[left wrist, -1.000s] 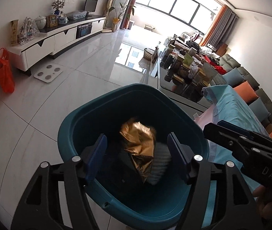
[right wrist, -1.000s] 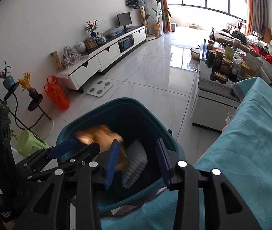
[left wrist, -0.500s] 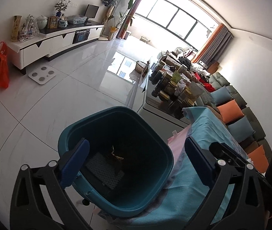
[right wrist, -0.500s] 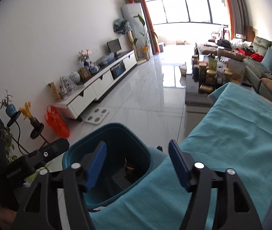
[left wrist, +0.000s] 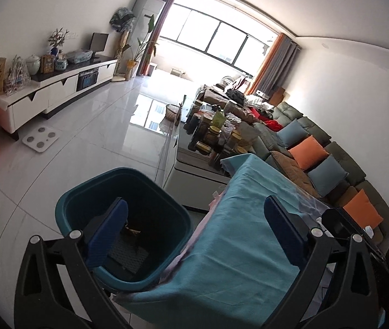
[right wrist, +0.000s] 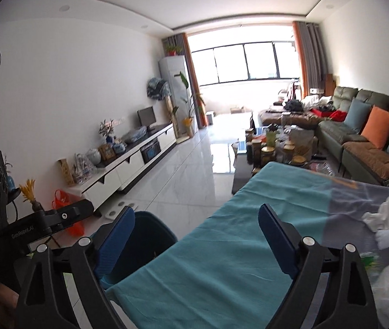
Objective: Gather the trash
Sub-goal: 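Open both grippers to drop the wrapper and foam net into the bin, then move both grippers back over the table toward the remaining trash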
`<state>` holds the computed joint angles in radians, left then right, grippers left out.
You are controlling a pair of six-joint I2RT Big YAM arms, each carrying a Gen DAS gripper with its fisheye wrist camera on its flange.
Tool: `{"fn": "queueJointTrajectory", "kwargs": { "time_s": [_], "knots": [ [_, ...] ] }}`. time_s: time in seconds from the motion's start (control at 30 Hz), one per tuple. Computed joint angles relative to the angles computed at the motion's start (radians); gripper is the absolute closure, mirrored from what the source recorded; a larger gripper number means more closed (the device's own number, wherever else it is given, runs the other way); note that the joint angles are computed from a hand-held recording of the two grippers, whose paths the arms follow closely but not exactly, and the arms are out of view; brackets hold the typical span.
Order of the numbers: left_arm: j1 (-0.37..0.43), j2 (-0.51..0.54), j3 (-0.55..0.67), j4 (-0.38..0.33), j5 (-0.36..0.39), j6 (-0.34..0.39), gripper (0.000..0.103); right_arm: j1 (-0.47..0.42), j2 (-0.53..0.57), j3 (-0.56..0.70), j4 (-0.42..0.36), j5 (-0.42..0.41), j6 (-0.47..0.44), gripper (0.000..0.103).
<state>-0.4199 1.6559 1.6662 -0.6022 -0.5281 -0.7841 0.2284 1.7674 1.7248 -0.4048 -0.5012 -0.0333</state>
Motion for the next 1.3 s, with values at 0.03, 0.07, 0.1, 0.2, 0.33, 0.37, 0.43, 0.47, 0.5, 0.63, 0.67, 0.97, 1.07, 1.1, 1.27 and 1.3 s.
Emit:
{"fn": "queueJointTrajectory", "kwargs": {
  "time_s": [0.03,0.07,0.1,0.2,0.33,0.37,0.43,0.47,0.5,0.63,0.67,0.97,1.07,1.1,1.27,1.3],
  "knots": [
    [-0.017,0.005,0.010,0.026,-0.014,0.029,0.006,-0.009,-0.011,-0.015,0.017,0.005,0.005,0.012],
    [-0.038,0.018,0.032,0.029,-0.056,0.052,0.005,-0.019,-0.027,-0.039,0.041,0.006,0.014,0.012],
    [-0.056,0.028,0.047,0.048,-0.087,0.084,0.005,-0.032,-0.042,-0.064,0.070,0.008,0.021,0.011],
    [-0.096,0.059,0.090,0.092,-0.113,0.153,0.006,-0.068,-0.085,-0.134,0.139,0.018,0.037,0.009],
    [-0.152,0.118,0.168,0.114,-0.171,0.217,0.006,-0.113,-0.137,-0.214,0.220,0.035,0.047,0.008],
    [-0.165,0.133,0.190,0.114,-0.178,0.226,0.006,-0.125,-0.151,-0.237,0.247,0.041,0.047,0.008],
    [-0.181,0.155,0.215,0.142,-0.175,0.269,0.006,-0.146,-0.176,-0.277,0.285,0.056,0.043,0.007],
    [-0.193,0.171,0.232,0.161,-0.181,0.294,0.006,-0.158,-0.187,-0.296,0.306,0.059,0.044,0.007],
    [-0.202,0.184,0.251,0.166,-0.179,0.311,0.006,-0.171,-0.197,-0.312,0.324,0.064,0.048,0.007],
    [-0.238,0.240,0.327,0.198,-0.158,0.392,0.006,-0.210,-0.222,-0.355,0.361,0.083,0.057,0.007],
    [-0.249,0.259,0.354,0.195,-0.159,0.410,0.006,-0.220,-0.227,-0.366,0.365,0.086,0.057,0.007],
    [-0.306,0.398,0.538,0.166,-0.075,0.495,0.006,-0.300,-0.260,-0.455,0.408,0.176,0.047,0.007],
    [-0.314,0.431,0.580,0.142,-0.053,0.499,0.006,-0.323,-0.271,-0.480,0.408,0.199,0.038,0.007],
    [-0.316,0.444,0.597,0.135,-0.049,0.500,0.006,-0.326,-0.275,-0.488,0.407,0.210,0.033,0.007],
    [-0.307,0.466,0.610,0.115,-0.004,0.484,0.006,-0.347,-0.302,-0.533,0.394,0.245,0.011,0.007],
    [-0.306,0.470,0.612,0.108,0.004,0.480,0.006,-0.350,-0.306,-0.538,0.384,0.249,0.005,0.007]
  ]
}}
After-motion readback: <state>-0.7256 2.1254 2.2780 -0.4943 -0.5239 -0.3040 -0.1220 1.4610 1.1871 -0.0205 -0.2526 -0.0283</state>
